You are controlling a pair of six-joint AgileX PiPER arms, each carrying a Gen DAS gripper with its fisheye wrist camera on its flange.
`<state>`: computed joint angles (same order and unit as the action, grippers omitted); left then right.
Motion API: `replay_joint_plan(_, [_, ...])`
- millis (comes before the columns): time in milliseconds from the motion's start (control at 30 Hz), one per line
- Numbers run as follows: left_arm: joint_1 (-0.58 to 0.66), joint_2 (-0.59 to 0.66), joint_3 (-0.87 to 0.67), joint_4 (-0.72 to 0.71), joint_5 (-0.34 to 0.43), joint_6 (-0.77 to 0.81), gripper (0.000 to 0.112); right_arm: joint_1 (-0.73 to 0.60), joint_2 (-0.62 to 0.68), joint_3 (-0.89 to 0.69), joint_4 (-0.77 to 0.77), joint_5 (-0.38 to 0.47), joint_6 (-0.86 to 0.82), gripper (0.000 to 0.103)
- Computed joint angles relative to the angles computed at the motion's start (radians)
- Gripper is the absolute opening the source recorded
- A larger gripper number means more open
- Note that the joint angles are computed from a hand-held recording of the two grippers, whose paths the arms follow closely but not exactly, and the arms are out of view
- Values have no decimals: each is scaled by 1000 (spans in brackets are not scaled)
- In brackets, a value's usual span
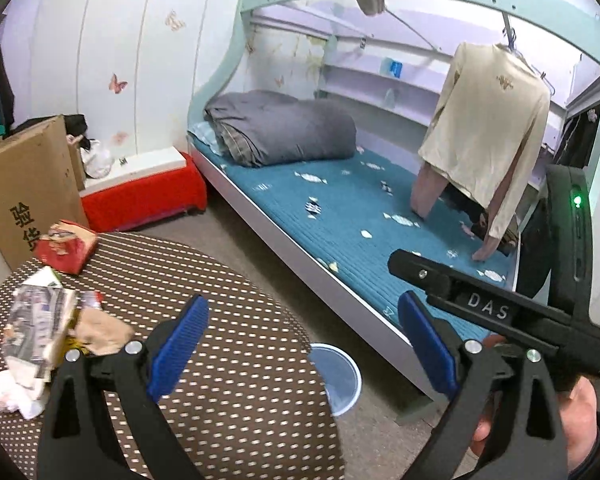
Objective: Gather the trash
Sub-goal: 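Move both grippers back over the table toward the newspaper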
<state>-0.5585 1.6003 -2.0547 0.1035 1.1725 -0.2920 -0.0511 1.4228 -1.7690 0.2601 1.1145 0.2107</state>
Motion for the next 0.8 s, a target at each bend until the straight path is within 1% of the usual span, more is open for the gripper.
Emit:
replay_joint_plan(167, [65, -104, 105, -9, -24, 29, 94, 124, 18, -53, -50, 13, 60, 97])
replay_joint_plan(267, [109, -180, 202, -17, -53, 42, 94, 209, 37, -88, -88, 23, 92, 97])
replay_joint_plan(467, [263, -293, 331, -90, -63, 107, 94, 365, 90, -151, -136, 31, 143, 97])
replay_joint_plan(567, [375, -352, 398, -158, -68, 183, 94, 435, 120, -172, -146, 30, 158, 97])
replay_joint_plan(633, [473, -383, 432, -219, -60, 247, 94, 476, 143, -190, -151, 31, 170, 97])
replay_joint_plan(800, [689, -432, 487, -350, -42, 410, 94, 573, 209, -238, -177, 31, 204, 97])
